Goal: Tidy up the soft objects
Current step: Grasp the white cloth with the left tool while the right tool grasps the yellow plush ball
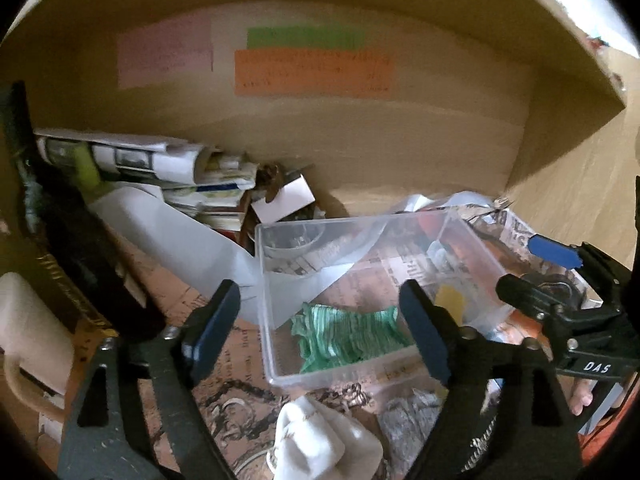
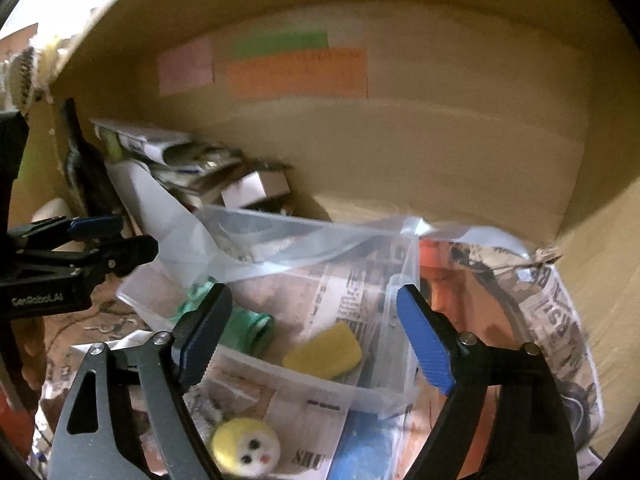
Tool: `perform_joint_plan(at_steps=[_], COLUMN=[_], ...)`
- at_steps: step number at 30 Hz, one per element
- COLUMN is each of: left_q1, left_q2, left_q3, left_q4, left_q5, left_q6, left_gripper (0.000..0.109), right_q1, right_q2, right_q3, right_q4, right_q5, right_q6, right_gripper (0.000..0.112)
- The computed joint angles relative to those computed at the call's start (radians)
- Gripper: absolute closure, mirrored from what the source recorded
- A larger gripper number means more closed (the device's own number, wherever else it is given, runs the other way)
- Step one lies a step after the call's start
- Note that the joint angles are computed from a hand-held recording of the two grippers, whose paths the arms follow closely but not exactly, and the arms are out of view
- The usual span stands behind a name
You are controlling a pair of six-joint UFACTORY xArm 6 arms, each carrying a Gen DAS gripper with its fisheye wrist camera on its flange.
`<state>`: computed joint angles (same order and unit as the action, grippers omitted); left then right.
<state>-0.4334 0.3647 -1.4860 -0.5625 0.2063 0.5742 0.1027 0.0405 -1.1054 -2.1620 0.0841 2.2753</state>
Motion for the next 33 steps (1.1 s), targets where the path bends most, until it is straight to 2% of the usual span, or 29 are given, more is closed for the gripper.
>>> perform_joint_plan(at_steps=[3, 6, 13, 17, 22, 25, 30, 31, 33], left_q1=[-0.004, -0.003, 0.011, 0.022, 0.043, 0.051, 0.055, 0.056, 0.062], left_q2=[-0.057, -0.097, -0.131, -0.136, -0.116, -0.097, -0.071, -0.07, -0.064], left_q3=[0.076, 0.133, 0.235, 0.28, 0.285, 0.274, 0.25, 0.247, 0.232], left_q4=[-0.084, -0.117, -0.06, -0.052, -0.085, -0.093, -0.14, -0.157, -0.176], left_q5=[-0.045, -0.057, -0.056, -0.05, 0.014, 0.056, 0.098, 0.104, 0.141], left_q6=[0.08, 0.114, 0.076, 0.084, 0.093, 0.09, 0.118, 0.13, 0.145], left_gripper=[0.012, 0.011, 0.011, 0.011, 0.011, 0.011, 0.014, 0.017, 0.033], right_q1=[0.02, 0.04, 0.069, 0.076, 0.064, 0.054, 0.033, 0.03, 0.027], right_q2=[-0.049, -0.092, -0.114, -0.083, -0.019, 0.018, 0.069, 0.078, 0.093], right_q3=[0.04, 0.086, 0.153, 0.163, 0.153, 0.134, 0.103, 0.093, 0.08], right_q4=[-0.071, -0.11, -0.125, -0.062, 0.058, 0.072, 0.106, 0.085, 0.073], right_q5=[0.017, 0.043, 0.042, 0.027, -0.012, -0.046, -0.108, -0.122, -0.138], right_q6=[0.071, 0.108, 0.139, 0.085, -0.039, -0.048, -0.076, -0.051, -0.037], right_gripper=[0.026, 0.023, 0.023, 0.023, 0.024, 0.025, 0.041, 0.045, 0.051])
